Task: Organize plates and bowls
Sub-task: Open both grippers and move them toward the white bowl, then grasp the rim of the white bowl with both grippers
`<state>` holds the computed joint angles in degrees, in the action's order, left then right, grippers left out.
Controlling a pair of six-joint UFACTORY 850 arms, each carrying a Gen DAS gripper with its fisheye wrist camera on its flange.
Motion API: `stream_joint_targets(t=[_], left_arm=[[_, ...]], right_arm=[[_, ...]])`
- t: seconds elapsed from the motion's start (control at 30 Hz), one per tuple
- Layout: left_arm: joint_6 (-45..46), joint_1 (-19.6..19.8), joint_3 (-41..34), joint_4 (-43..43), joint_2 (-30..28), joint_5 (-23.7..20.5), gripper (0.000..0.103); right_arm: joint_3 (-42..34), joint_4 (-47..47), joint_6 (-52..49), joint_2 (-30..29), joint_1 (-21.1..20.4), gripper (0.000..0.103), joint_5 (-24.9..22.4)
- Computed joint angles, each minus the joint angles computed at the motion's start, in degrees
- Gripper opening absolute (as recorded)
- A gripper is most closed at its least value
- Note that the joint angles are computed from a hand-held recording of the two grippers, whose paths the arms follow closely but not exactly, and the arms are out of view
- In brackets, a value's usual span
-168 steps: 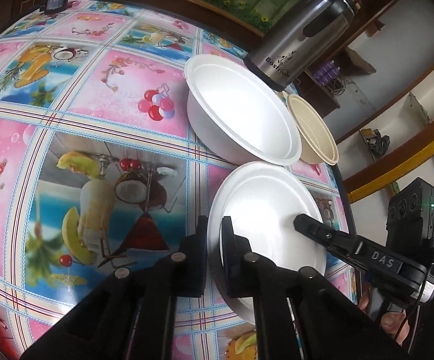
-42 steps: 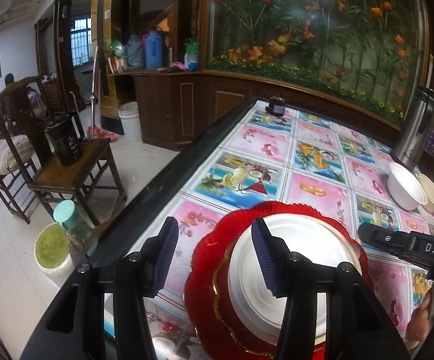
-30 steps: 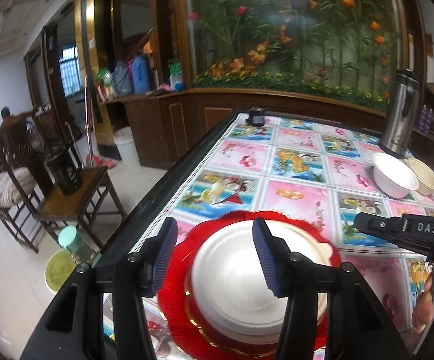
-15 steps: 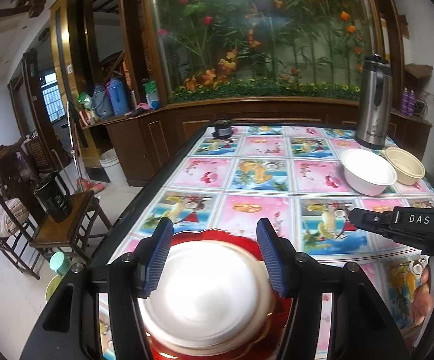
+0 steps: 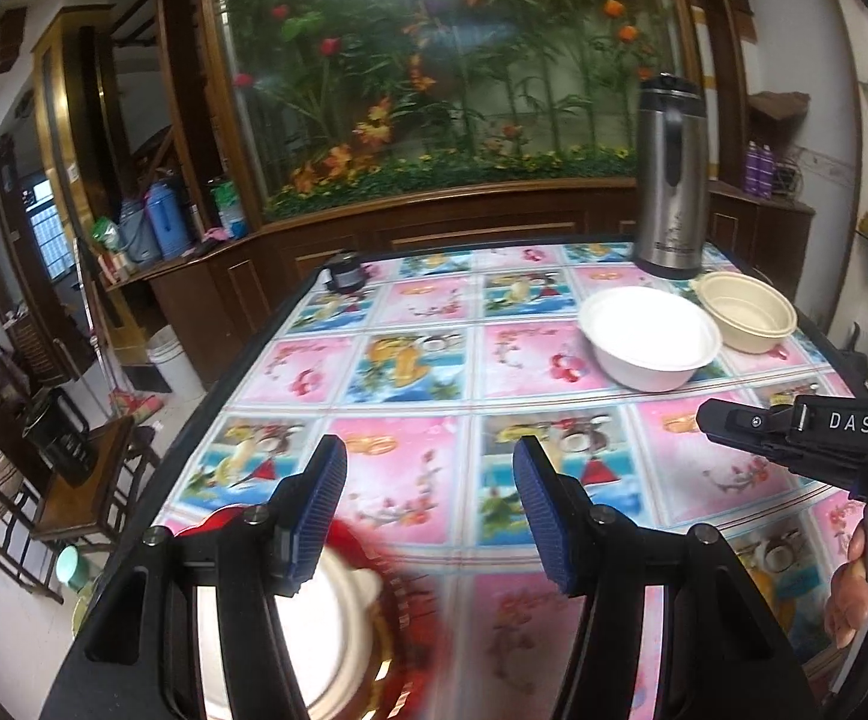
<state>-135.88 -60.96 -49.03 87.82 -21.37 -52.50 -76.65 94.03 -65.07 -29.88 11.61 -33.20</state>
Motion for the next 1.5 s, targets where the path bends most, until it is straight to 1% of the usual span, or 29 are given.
stream_joint_targets(t=[0.27, 0.43, 0.6, 0.8, 0.9, 1.07, 1.17, 1.4, 1.43, 1.5], left_arm=[[4.36, -0.09, -5.97, 0.86, -3.75, 0.37, 0.058], [7.80, 0.60, -10.27, 0.54, -6.81, 0.08, 0.058], [12.33, 2.15, -15.87, -0.63, -10.51, -0.22, 0.058], [15.14, 4.10, -20.58, -1.54, -13.57, 1.10, 0.058], [15.65, 4.96, -22.08, -1.90, -14.62, 2.18, 0.058], [15.62, 6.31, -23.56, -2.18, -15.79, 3.90, 0.058], [15.64, 7.12, -24.37, -2.28, -16.46, 4.91, 0.058], [14.81, 8.62, -25.79, -2.16, -17.76, 6.53, 0.058], [14.60, 9.02, -26.14, -2.36, -18.00, 7.32, 0.059], [14.59, 9.97, -26.91, -3.09, -18.48, 9.19, 0.063]], right_arm=[[-0.25, -2.99, 0.59, 0.92, -2.82, 0.012, 1.37], [-2.40, -8.43, 3.34, 0.87, -3.90, 0.012, 3.63], [-6.51, -15.06, 8.23, -0.49, -5.07, 0.012, 5.40], [-14.42, -25.84, 19.93, -4.76, -5.64, 0.012, 6.27], [-19.41, -35.20, 28.86, -7.74, -5.29, 0.012, 6.87], [-25.42, -47.21, 40.61, -11.49, -4.59, 0.012, 6.34], [-26.98, -49.08, 42.67, -12.71, -4.54, 0.012, 5.79], [-28.09, -50.88, 45.27, -14.37, -4.61, 0.012, 5.18], [-28.26, -50.68, 45.43, -14.62, -4.73, 0.012, 4.83], [-28.70, -49.68, 45.41, -15.14, -4.99, 0.012, 4.06]])
